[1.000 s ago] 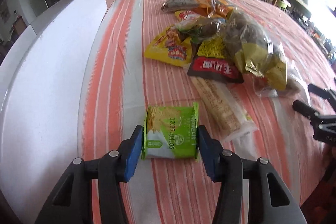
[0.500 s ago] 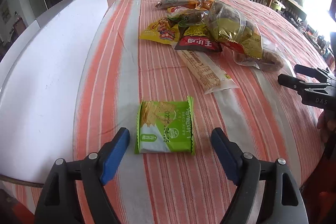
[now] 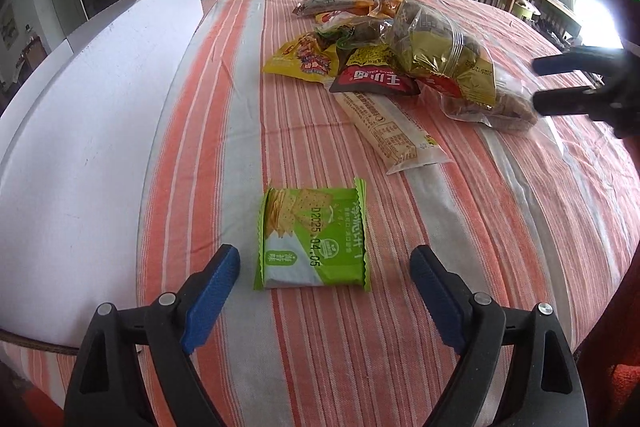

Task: Organize snacks
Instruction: 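Close the left gripper on the green cracker pack while the right gripper grasps the cake-bar bag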

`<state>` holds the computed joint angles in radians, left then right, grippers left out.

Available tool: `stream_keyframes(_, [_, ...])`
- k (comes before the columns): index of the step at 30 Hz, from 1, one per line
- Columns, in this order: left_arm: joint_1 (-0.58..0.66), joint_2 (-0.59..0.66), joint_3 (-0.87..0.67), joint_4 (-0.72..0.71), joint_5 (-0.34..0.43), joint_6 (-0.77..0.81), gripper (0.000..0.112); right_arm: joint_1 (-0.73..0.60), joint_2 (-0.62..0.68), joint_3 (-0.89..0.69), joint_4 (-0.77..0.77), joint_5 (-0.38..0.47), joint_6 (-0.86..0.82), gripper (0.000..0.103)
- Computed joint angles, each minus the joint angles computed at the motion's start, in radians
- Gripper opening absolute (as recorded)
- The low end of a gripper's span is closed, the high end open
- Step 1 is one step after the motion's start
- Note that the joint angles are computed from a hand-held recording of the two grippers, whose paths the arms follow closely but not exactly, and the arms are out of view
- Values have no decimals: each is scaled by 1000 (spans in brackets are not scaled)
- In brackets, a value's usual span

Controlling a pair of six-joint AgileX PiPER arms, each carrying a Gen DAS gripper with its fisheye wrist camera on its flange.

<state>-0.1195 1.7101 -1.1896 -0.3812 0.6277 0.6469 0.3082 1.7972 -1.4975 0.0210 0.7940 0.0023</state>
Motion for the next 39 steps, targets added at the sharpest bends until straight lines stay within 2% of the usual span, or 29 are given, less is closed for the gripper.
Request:
stream_keyframes(2, [-1, 0, 0, 2, 0, -3, 87, -32, 120, -144, 80, 112, -142, 95])
stream_keyframes(5, [-3, -1, 2, 5, -1, -7, 87, -11, 251, -302, -7, 210, -165, 95])
stream_keyframes(9, [-3, 1, 2, -2, -2, 0, 87, -42, 324, -400, 81, 268, -150, 96])
stream_keyframes(12, [-1, 0, 7, -12, -6, 12, 87, -55, 298, -349, 117, 228, -108, 92])
stream_keyframes(14, [0, -2, 10, -14, -7, 16, 88, -52, 273, -309, 118, 205, -97, 76])
stream_keyframes(17, [0, -3, 11, -14, -7, 16, 88, -47, 210, -215, 144, 157, -60, 64])
stream_keyframes(19, [1, -4, 12, -16, -7, 20, 88, -40, 147, -109, 160, 93, -22, 61])
stream_keyframes(23, [0, -6, 14, -10, -9, 13, 88, -6, -9, 139, 112, -42, 105, 61])
stream_keyframes(26, [-4, -7, 18, -6, -13, 6, 89, 23, -84, 237, 44, -72, 219, 63])
stream_keyframes(27, [-4, -7, 18, -6, -13, 6, 90, 33, -99, 255, 15, -74, 255, 65])
stream_keyframes(29, [-3, -7, 15, -7, -7, 10, 90, 50, -110, 263, -40, -65, 307, 80])
stream_keyframes(31, [8, 4, -12, -10, 39, 21, 90, 54, -108, 250, -60, -51, 303, 80])
stream_keyframes(35, [139, 50, -131, -227, 300, 188, 90, 53, -120, 225, -91, -13, 302, 80])
stream_keyframes(37, [165, 39, -134, -265, 328, 234, 90, 44, -127, 211, -95, -11, 291, 82])
stream_keyframes(39, [150, 17, -106, -248, 286, 256, 90, 37, -125, 192, -88, -12, 277, 84])
